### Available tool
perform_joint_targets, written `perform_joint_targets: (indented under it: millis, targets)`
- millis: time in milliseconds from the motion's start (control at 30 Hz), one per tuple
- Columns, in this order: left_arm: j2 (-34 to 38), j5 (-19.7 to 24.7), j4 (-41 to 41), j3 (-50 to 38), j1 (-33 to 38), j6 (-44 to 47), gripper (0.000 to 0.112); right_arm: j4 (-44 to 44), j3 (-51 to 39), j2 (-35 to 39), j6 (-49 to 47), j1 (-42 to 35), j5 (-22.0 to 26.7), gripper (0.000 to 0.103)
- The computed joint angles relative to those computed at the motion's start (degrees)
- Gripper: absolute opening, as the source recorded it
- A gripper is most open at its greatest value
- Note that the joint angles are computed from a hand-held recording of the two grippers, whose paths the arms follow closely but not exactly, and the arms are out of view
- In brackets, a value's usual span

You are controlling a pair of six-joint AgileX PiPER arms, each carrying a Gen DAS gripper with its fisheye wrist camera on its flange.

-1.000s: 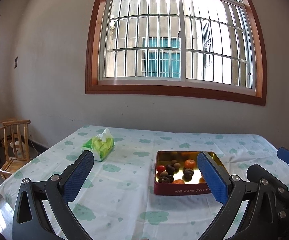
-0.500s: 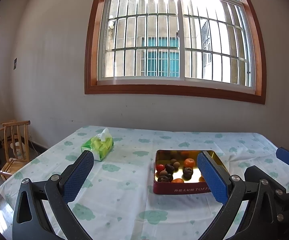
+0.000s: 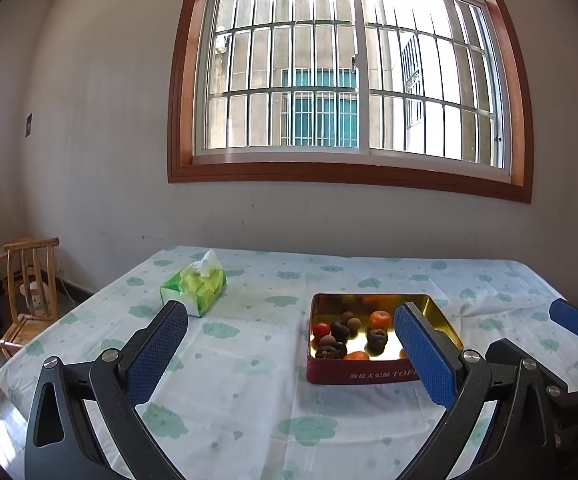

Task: Organize fruits

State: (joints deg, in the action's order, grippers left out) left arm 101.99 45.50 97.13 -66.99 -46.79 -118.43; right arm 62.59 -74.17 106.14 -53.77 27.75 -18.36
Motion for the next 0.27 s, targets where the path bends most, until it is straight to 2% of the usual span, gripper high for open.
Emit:
perform_joint_targets:
  millis: [100, 200, 267]
  targets:
    - [0.74, -1.98, -0.30, -1.67, 1.26, 0.66, 0.102, 0.46, -0.49, 0.79, -0.29, -1.50, 1.82, 0.103]
    - [2.71, -1.70, -3.53, -5.25, 1.96, 5.38, 0.102, 1.98, -1.91, 2.11, -0.99, -5.24, 5.78, 0.103]
    - [4.03, -2.34, -6.60, -7.78, 2.71, 8.89, 0.102, 9.26, -3.89, 3.78, -8.80, -8.24, 8.28, 0.103]
